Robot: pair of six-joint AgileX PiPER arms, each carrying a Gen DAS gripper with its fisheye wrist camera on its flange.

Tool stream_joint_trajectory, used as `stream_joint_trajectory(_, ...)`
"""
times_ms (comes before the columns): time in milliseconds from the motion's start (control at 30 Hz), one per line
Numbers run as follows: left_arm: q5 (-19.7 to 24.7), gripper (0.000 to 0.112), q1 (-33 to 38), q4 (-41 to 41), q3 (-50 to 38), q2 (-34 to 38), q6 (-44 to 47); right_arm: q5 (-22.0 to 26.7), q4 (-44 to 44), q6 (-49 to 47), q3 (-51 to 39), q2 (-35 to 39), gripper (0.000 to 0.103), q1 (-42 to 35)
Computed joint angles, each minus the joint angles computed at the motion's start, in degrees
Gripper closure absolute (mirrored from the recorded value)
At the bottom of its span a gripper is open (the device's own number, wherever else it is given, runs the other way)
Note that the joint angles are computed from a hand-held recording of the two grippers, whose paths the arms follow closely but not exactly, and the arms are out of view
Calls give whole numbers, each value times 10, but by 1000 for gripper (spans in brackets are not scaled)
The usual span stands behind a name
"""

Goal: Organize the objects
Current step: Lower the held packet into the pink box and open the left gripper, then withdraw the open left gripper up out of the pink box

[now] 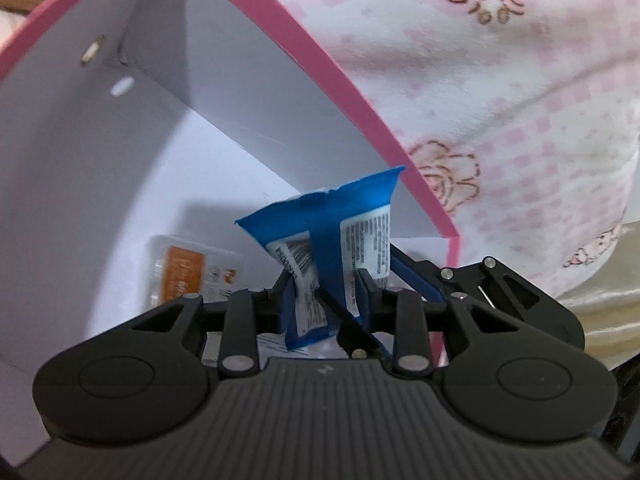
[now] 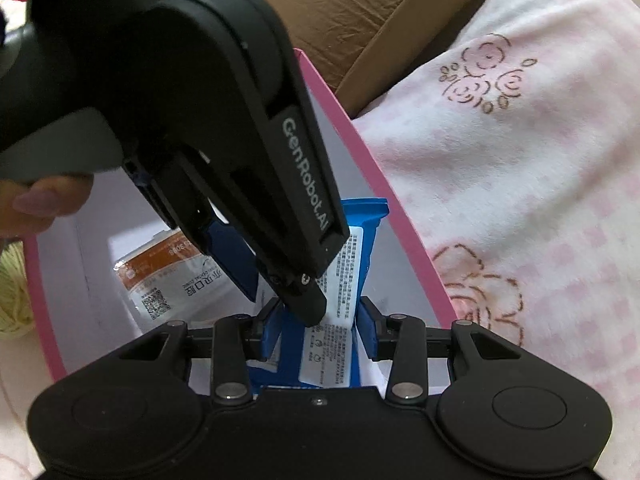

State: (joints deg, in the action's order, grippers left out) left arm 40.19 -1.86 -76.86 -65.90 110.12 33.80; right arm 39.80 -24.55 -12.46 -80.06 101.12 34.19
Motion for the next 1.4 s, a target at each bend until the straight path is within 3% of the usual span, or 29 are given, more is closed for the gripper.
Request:
stream_joint_trajectory(67,-28,82,-6,38,1,-12,-27,-7,5,-14,4,3,59,-2)
stream_joint_trajectory(133,-25,76,0,54,-4,-13,-33,-15,-4,-19,13,6,65,0)
stream_joint_trajectory(333,-43,74,11,108,-17,-16,-45,-23,-27,26,25,16,65,-4)
stream_joint_trajectory(467,-68,75,5,157,-33,-13,-71,15,69,46,-1,5,57,-31)
stream_joint_trajectory(600,-84,75,-4,216,-38,-17,-82,82,199,81,-41,-2,40,-73)
stream_joint_trajectory(700,-97,75,-19,272,-50,-11,-116,105,312,65,-43,-17,39,-110)
stream_joint_trajectory(867,-114,75,-40,333,-67,2,-158,192,406,98,-58,-7,39,-136)
stream_joint_trajectory(1033,-119,77,-46,345,-69,7,-160,188,396,156,-67,30,40,-120)
stream_joint_trajectory(1067,-116,77,-43,339,-69,8,-152,186,389,161,-68,39,42,-116)
stream_joint_trajectory(1233,-101,79,-32,327,-70,10,-141,124,316,220,-36,22,76,-92)
stream_joint_trajectory(1400,-94,81,-35,329,-71,11,-143,101,164,311,-22,16,88,-60)
